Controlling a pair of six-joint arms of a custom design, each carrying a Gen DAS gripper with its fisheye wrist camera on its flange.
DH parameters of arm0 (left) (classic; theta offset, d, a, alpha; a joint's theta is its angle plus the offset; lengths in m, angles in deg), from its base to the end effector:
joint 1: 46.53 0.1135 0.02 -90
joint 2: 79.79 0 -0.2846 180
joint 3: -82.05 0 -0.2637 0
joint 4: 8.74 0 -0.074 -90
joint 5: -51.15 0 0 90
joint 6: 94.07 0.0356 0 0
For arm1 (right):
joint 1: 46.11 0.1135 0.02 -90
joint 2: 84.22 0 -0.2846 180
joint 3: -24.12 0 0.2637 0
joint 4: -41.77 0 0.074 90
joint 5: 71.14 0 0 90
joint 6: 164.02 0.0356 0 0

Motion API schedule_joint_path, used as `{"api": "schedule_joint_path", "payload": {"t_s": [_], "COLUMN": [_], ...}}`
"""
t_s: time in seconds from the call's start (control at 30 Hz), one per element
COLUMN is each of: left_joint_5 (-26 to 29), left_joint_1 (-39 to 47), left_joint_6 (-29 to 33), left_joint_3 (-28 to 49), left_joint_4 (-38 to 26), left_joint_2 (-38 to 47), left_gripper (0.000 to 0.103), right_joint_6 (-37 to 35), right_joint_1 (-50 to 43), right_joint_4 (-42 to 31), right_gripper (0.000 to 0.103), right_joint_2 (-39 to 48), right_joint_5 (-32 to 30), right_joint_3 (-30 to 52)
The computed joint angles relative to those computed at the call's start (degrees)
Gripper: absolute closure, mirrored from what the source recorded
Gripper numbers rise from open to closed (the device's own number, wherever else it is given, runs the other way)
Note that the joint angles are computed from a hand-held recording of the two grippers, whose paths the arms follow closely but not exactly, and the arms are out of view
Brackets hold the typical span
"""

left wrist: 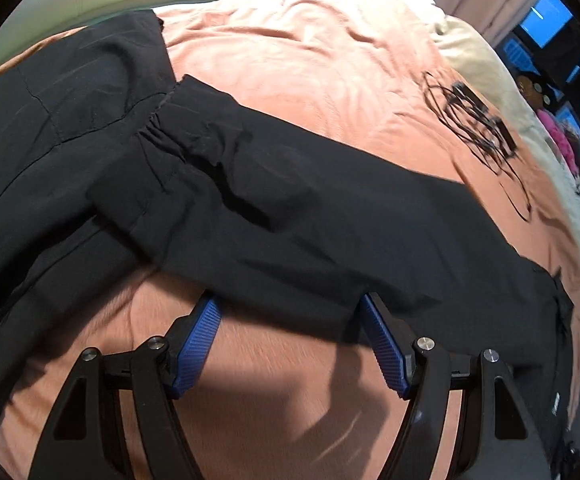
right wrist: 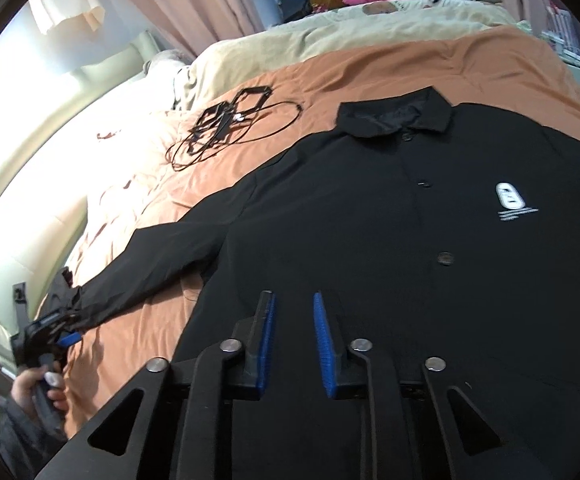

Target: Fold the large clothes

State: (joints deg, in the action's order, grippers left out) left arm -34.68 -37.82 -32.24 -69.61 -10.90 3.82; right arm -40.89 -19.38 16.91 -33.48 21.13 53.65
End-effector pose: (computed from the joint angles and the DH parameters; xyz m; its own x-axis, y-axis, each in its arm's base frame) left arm 0.1956 0.0274 0.0873 -0.6813 -0.5807 -0.4456 -0.4923 0.8141 -0.3082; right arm 0.1451 0.0715 0.1595 -0.7709 0.2232 -0.5966 -0.0043 0.9347 0.3553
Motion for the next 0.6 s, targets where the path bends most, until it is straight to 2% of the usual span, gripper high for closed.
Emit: {"api": "schedule_joint_path", "payload": {"t_s": [0.03, 0.07, 0.13, 0.17, 0.33, 0.53, 0.6], "left_joint_5": [-1.7, -3.0, -0.7, 0.4, -0.3, 0.3, -1.0], "left_joint_1": [-0.2, -0.3, 1.3, 2.0, 0.2, -1.5, -3.4], "left_joint_6": [-0.4, -0.8, -1.1, -1.7, -1.2, 2.3, 3.6], "left_joint_3": [-0.4, -0.4, -0.3, 0.0, 2.2, 8.9, 11.4], "left_joint_4": [1.3, 1.4, 2.2, 1.6, -5.8, -16.6, -20.5], "left_joint_2": [0.0, -0.3, -0.3, -0.8, -11.3, -19.7, -22.2], "left_gripper": [0.049, 0.056, 0.091, 0.095, 0.098, 0.099, 0.099], "right_joint_6": [0.1, 0.2, 0.4, 0.5, 2.0, 2.8, 3.0], "right_joint_1": [-0.3, -0.9, -2.3, -3.1, -5.6, -3.6, -3.4], "right_joint_4": [1.9, 3.4, 6.8, 9.2, 21.5, 29.4, 31.1], "right_gripper": [0.090, 0.090, 0.092, 0.092, 0.093, 0.093, 0.093], "right_joint_2": [1.5, 2.5, 5.5, 8.0, 23.3, 37.2, 41.4], "right_joint_5": [-1.1, -2.0, -4.3, -5.6, -11.9, -13.8, -14.1], "right_joint_3": [0.0, 0.0, 0.1, 0.4, 3.3, 8.3, 10.3]}}
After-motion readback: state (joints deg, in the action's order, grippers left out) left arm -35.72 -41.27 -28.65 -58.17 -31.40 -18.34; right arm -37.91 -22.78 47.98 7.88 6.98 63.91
